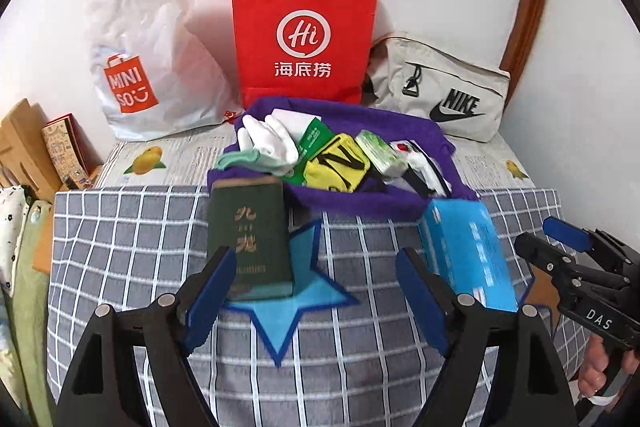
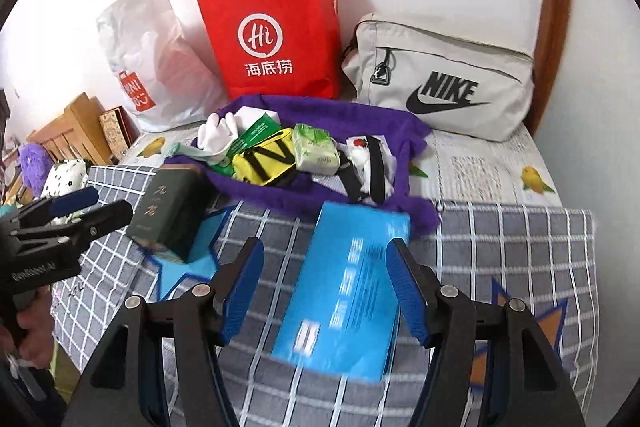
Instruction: Organize soft objects
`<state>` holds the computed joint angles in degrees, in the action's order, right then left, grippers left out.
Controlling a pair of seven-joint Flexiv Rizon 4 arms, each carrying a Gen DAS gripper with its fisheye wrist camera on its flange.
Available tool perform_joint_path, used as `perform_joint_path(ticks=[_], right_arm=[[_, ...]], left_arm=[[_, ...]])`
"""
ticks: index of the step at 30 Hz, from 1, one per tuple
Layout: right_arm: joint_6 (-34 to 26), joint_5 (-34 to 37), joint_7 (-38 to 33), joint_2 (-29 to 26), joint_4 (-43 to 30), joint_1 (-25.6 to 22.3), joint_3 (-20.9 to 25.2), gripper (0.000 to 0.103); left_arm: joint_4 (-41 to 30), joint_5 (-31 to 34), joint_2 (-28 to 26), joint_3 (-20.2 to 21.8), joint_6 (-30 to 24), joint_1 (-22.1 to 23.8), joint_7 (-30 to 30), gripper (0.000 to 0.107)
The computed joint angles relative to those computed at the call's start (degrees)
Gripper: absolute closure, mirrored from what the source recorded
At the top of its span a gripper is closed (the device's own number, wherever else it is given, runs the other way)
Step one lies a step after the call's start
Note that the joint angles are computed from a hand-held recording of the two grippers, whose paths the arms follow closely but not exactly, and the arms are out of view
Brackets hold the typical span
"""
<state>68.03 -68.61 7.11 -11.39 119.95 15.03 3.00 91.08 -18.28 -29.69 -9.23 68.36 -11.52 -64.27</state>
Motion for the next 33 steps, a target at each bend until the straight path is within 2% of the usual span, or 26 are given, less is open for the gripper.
perform_joint_path(ticks=[5,11,14,17,24,33], right_arm=[[-3.6,-3.1,5.2,3.2,2.9,1.2,1.8,0.040],[-5.6,-6.5,11.1,5.9,5.8,1.6,4.1,0.040],[-6.1,-7.7,13.1,6.8,6.9,1.8,5.0,0.040],[-7.1,-8.1,13.5,7.6,7.5,2.1,5.8,0.039],[-9.4,-8.9,14.7,8.9,8.1,2.8,6.8,0.039],[-10.0,-8.1,14.7,9.3,8.5,3.2,7.3,0.039]], left_arm=[[8.7,-4.5,4.8,-3.7,5.1,2.7,4.8,0.026],[16.3,-8.6,9.6,-4.8,8.5,3.2,8.5,0.023],[19.4,-10.5,11.5,-5.0,10.9,3.0,9.4,0.017],[22.2,-14.9,13.2,-7.1,12.7,4.1,12.4,0.016],[24.5,-16.6,14.9,-5.6,16.1,2.3,13.0,0.016],[25.5,-20.3,15.9,-6.6,16.7,2.7,15.6,0.016]])
